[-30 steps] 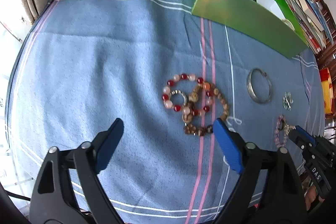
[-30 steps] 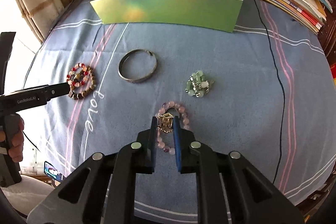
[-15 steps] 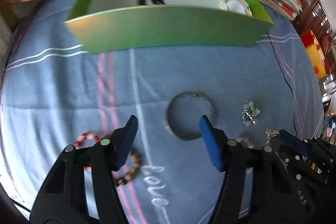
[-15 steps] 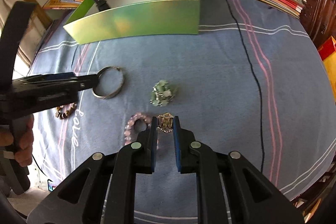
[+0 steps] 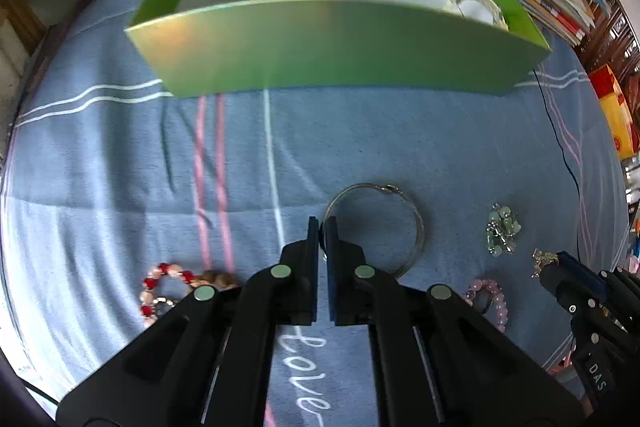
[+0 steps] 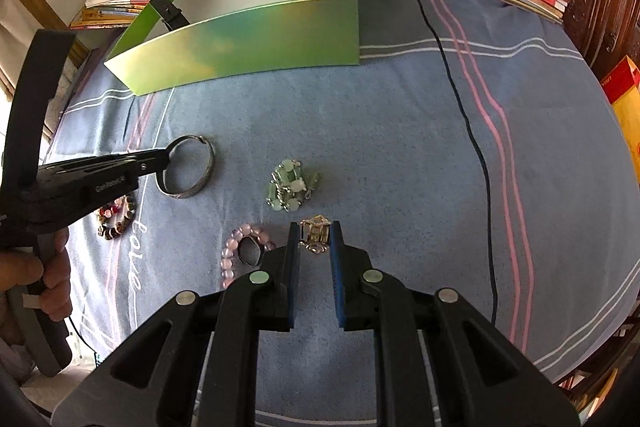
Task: Organize jewelry
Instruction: 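Carry the bangle and gold charm into the green box and open both tools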
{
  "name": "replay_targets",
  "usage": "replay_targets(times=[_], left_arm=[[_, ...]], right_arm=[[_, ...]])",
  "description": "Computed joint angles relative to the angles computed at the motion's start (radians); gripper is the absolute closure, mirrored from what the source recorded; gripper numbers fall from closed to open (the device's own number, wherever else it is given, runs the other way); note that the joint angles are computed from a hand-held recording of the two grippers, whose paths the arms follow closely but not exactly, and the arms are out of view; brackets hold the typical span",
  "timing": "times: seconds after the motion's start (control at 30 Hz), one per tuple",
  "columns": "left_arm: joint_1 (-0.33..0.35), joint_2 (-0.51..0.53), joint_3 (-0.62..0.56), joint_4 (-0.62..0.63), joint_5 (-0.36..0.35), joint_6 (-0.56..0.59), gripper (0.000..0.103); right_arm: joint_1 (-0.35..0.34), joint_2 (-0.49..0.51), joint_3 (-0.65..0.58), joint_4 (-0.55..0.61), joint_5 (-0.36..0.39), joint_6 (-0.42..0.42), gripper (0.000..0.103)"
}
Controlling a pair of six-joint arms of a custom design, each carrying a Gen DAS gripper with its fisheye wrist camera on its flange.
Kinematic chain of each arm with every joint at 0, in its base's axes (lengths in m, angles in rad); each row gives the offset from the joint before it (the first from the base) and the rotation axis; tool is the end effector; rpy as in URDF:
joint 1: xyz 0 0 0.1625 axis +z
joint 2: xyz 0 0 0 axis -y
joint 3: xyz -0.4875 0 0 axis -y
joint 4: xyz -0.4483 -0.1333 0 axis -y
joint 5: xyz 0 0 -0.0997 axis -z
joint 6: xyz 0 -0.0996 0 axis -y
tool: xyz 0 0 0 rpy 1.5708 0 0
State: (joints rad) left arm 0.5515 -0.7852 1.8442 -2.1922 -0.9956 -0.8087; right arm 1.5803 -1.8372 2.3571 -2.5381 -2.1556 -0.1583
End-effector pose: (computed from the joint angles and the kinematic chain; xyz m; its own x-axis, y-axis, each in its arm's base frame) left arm -0.4292 -0.4841 -0.0017 -0.7261 0.2335 -0.6468 0.3567 0.9320 -0.0639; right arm 0.0820 -0.3858 0.3783 -0.8242 0.0859 0.5597 -0.1403 0.9267 -0.3488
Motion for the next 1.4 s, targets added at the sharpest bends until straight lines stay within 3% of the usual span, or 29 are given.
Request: replay_targets(times=[0.4,0.73,1.03,1.4], left_arm=[[-0.04,-0.074,0.048,-0.011,0.053,-0.06,0.099],[-0.067,-0.108,-0.028,-0.051,0.172,0.001,0.099],[-0.018,-0.062,-0.154,-0.106,0.236,0.088,0.099],[0.068,0.052,-0.271,-0.084,0.191,0.127,0.097]], right_arm=[[0.034,0.021,-0.007,-0.013,0.006,-0.022,0.088],[0.124,0.094,-0.119,-0.161,0.029,-0.116,0.088],[0.115,0.213,-0.251,-0.288,0.127,-0.187,0.088],[0.058,0.371,-0.327,-0.277,0.121,-0.192,0.088]])
